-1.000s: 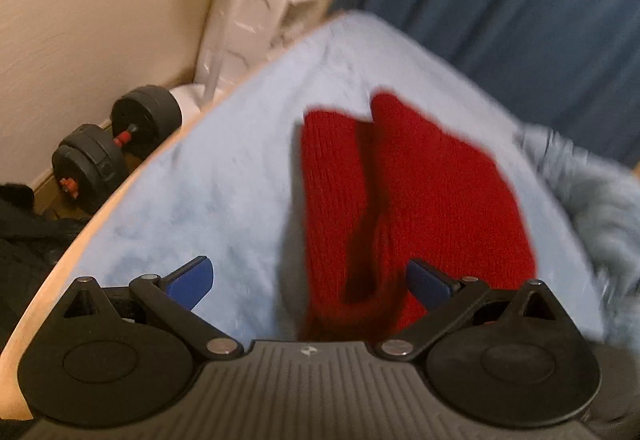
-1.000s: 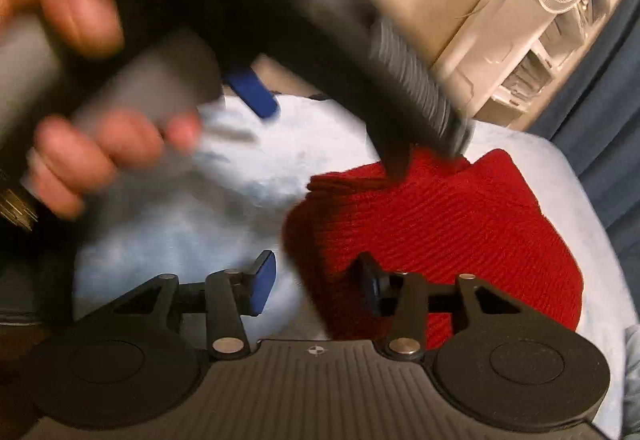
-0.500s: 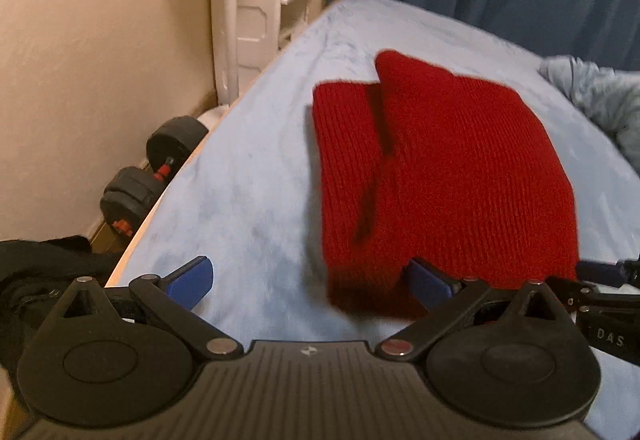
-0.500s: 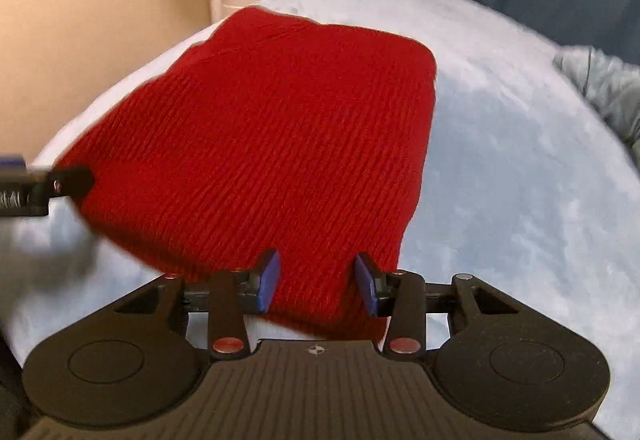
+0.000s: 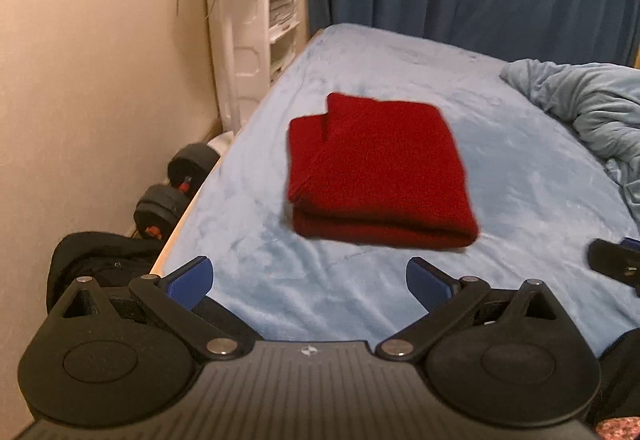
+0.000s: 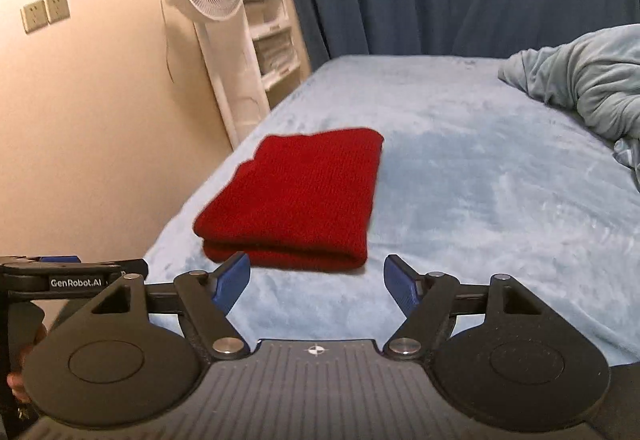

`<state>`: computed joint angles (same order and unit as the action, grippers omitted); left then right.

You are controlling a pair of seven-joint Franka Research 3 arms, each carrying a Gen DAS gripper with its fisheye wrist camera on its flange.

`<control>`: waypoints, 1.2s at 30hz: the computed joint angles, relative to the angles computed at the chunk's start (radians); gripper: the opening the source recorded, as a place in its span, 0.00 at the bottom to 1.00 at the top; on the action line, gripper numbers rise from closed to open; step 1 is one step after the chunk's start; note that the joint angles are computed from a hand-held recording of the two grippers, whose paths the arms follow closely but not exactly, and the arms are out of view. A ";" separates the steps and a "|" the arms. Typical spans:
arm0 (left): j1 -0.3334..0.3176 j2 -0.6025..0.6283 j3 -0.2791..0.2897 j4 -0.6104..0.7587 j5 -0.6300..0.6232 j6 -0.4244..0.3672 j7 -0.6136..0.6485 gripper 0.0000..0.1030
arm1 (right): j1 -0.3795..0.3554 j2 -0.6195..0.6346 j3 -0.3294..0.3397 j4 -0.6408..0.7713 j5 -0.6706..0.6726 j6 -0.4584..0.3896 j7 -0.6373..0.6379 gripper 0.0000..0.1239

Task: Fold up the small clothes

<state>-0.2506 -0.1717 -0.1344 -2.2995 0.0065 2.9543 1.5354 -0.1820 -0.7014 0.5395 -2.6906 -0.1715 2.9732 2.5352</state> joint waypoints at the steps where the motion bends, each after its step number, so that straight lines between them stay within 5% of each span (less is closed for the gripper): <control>1: -0.007 -0.016 0.000 -0.011 -0.006 0.004 0.006 1.00 | 0.007 -0.009 -0.003 -0.012 0.000 0.006 -0.001 0.61; 5: 0.003 -0.076 -0.020 -0.069 0.062 0.058 -0.028 1.00 | 0.062 -0.064 -0.031 -0.050 0.032 -0.012 0.002 0.61; 13: 0.013 -0.090 -0.016 -0.070 0.133 0.025 -0.106 1.00 | 0.096 -0.088 -0.040 -0.065 0.049 -0.001 -0.022 0.62; 36: 0.004 0.016 -0.007 0.029 0.039 -0.052 -0.064 1.00 | 0.134 0.018 -0.087 -0.042 0.094 -0.005 -0.072 0.62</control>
<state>-0.2463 -0.1557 -0.1417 -2.2707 0.0454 2.9023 1.4711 -0.0483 -0.6832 0.4525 -2.7323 -0.0774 2.9678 2.4629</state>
